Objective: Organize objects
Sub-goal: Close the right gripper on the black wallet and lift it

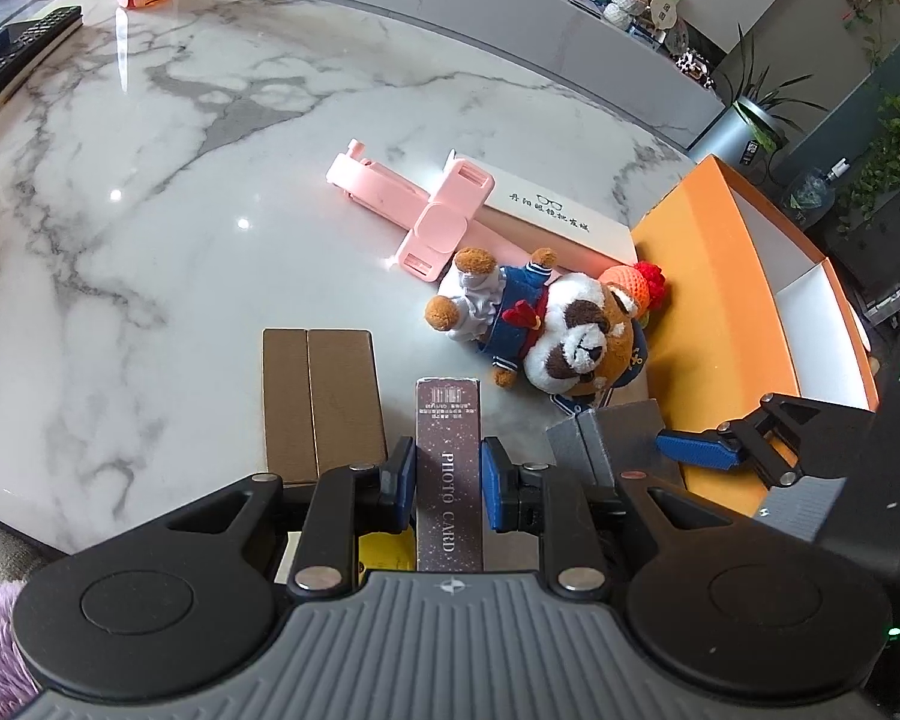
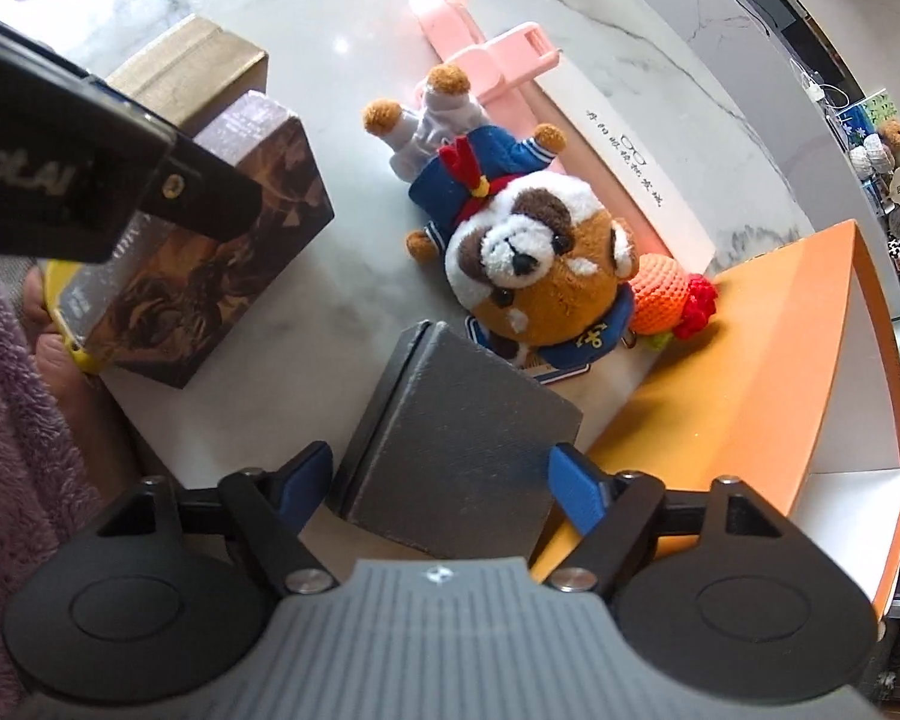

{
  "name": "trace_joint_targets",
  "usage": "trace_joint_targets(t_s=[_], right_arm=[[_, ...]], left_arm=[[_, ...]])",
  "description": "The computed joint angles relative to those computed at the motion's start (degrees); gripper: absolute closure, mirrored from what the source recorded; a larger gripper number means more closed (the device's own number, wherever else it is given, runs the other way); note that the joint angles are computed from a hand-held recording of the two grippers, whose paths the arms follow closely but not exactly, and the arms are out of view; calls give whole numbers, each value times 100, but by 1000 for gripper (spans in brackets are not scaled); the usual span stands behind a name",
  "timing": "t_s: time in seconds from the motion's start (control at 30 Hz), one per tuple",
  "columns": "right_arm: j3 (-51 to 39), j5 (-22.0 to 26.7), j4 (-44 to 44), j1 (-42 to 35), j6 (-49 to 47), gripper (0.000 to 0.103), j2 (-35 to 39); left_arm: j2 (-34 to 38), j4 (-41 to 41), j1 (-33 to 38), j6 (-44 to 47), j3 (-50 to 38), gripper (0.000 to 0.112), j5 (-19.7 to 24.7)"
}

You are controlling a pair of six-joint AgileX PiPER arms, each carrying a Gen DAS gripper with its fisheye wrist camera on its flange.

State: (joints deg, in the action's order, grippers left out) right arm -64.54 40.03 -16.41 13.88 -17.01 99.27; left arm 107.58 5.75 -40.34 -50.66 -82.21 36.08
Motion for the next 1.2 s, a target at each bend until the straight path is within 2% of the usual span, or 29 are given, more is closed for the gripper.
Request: trace_joint_targets(t_s=[0.07,0.1,0.17,0.2,0.23,0.3,0.33,0.37,0.4,0.43,0.6,0.7,0.87,0.93,1.03,1.2], right_arm=[[-95,149,586,-169,-348,54,-140],[-178,266,838,-246,-459,58,-165],[-399,562,1438,-436,-735,89,-142],[-539,733,1691,-458,-805,98,-60],[-557,810,1754,-457,-817,103,-80],[-594,669,1496,-335,-656,99,-54],[-671,732,1351,-285,-549,82,-9],[-914,862,1317,-324,-569,48,197],[-1100,901,1362,-391,-641,35,368],[-1220,932,1385,-420,-681,28,458],[-2031,1645,988,-298,-299,27,1111],[-2253,1874,652,-138,-1,27,1406],[-2233,1774,163,96,506,15,1602],[-2247,1785,115,124,715,17,1600],[-2192,1773,245,66,795,25,1485],[-1715,1606,1052,-28,461,25,1035]], left_arm=[[-18,-56,12,18,49,86,-45],[-23,-79,14,24,66,86,-56],[-36,-84,1,9,96,86,-68],[-43,-64,-10,-23,111,86,-71],[-44,-47,-16,-44,118,86,-67],[-50,8,-34,-113,139,86,-83],[-51,30,-39,-134,139,86,-85],[-54,77,-51,-178,138,86,-85],[-56,138,-66,-229,135,86,-85],[-53,193,-78,-272,122,86,-78],[-32,342,-101,-352,35,86,-18],[-62,264,-50,-287,80,86,-72],[-73,119,5,-140,114,86,-112],[-84,23,37,-61,151,86,-154],[-111,-89,65,39,203,86,-191],[-208,-85,72,-6,345,86,-224]])
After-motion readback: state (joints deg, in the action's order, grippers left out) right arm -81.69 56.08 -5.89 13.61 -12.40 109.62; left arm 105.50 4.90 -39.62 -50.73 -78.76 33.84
